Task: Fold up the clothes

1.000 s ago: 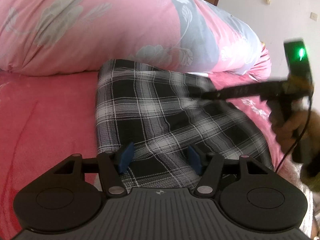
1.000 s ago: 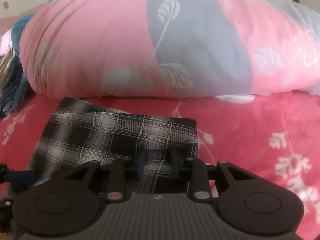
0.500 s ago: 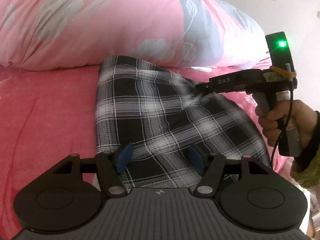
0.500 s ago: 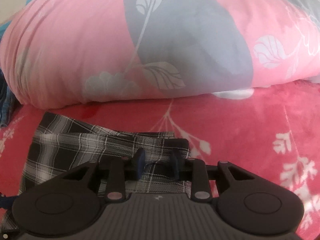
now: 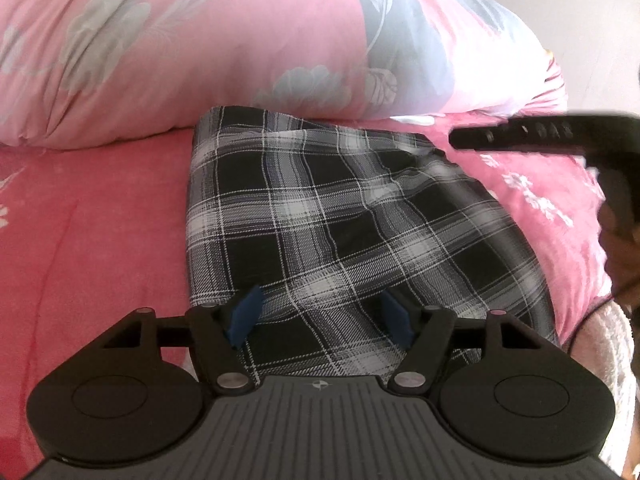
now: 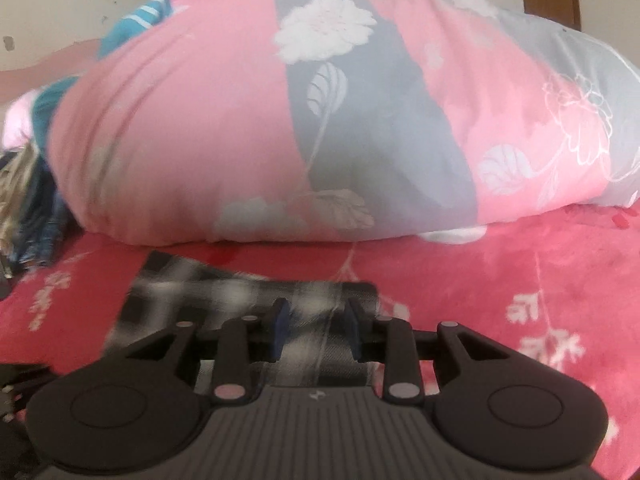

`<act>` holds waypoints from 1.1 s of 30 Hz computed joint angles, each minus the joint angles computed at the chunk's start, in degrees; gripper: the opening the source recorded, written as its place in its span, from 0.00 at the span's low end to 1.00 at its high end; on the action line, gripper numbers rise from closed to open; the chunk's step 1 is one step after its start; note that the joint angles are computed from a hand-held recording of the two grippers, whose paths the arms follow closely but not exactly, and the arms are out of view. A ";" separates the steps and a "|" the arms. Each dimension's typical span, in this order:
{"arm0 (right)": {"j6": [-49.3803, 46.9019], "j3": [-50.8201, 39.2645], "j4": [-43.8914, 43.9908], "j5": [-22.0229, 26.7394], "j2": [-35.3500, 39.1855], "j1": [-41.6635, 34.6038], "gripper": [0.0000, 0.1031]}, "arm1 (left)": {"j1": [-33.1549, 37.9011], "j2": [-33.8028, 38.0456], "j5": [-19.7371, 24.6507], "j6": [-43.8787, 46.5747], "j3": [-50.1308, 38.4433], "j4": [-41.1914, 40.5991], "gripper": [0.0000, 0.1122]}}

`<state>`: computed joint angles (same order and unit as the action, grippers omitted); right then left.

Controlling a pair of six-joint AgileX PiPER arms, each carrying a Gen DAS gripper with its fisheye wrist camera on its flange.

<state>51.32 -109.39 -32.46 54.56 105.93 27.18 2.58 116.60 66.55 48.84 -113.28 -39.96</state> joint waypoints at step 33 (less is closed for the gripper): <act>16.17 20.66 -7.22 -5.73 -9.64 9.04 0.38 | -3.02 -1.92 -2.51 -5.35 0.97 7.06 0.63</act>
